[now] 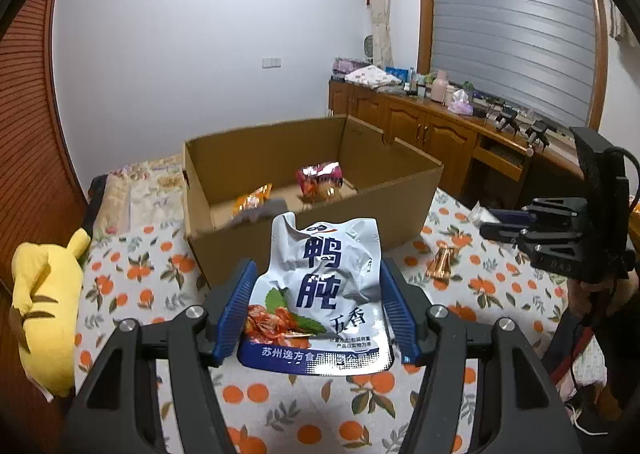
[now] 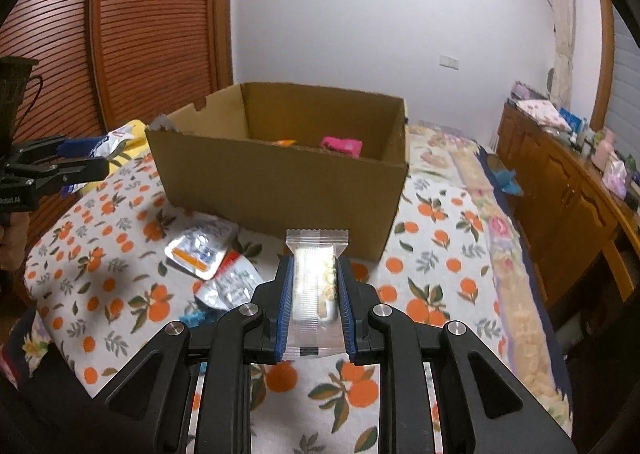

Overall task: Organize snacks
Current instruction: 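Carry both packets over the cardboard box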

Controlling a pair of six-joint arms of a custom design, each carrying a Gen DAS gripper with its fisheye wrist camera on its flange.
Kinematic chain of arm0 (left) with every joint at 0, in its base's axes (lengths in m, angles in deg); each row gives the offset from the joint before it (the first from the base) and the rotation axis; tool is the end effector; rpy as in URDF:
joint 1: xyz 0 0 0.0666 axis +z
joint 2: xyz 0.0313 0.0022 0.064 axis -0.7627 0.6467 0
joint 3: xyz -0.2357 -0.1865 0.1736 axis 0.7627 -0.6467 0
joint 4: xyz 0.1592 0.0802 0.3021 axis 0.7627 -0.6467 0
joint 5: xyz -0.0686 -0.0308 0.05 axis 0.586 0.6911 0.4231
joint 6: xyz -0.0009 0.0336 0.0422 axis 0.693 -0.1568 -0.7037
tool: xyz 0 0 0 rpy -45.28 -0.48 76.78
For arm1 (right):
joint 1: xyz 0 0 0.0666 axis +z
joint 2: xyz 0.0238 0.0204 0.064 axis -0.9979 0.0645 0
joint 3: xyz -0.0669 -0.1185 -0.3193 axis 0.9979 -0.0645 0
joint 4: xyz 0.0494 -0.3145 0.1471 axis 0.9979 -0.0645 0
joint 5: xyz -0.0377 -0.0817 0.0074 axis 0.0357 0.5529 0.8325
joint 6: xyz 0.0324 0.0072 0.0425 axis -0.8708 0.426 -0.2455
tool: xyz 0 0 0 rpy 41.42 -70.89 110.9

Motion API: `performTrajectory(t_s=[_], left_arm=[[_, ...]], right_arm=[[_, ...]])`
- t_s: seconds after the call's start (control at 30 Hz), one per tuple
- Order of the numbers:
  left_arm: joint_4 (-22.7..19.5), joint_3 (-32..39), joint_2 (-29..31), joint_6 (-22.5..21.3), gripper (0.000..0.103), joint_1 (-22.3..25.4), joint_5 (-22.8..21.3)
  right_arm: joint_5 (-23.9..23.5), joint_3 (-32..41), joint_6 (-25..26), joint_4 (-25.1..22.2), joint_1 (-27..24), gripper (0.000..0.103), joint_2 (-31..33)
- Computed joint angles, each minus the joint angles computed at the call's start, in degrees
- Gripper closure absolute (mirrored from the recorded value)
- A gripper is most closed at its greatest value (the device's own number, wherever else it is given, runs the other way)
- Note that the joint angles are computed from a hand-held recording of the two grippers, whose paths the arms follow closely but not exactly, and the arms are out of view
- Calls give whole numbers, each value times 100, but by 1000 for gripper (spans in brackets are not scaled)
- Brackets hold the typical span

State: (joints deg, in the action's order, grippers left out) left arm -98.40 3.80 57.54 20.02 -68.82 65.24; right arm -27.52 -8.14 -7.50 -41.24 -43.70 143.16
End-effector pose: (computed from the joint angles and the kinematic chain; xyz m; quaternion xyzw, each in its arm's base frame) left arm 0.4060 -0.1578 0.4547 0.3582 0.8015 -0.2151 0.4279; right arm 0.2668 0.2161 0.4055 -0.0173 0.8893 -0.0404 0.4551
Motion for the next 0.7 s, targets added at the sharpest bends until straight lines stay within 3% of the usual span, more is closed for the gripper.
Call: performTrajectory(t_s=[0.33, 0.7], left_arm=[[-108, 922, 519, 52, 41, -11, -36], [-393, 2156, 1397, 144, 41, 44, -171]], right_arm=[[-207, 627, 741, 268, -279, 84, 370], [-762, 1425, 1433, 513, -810, 84, 971]])
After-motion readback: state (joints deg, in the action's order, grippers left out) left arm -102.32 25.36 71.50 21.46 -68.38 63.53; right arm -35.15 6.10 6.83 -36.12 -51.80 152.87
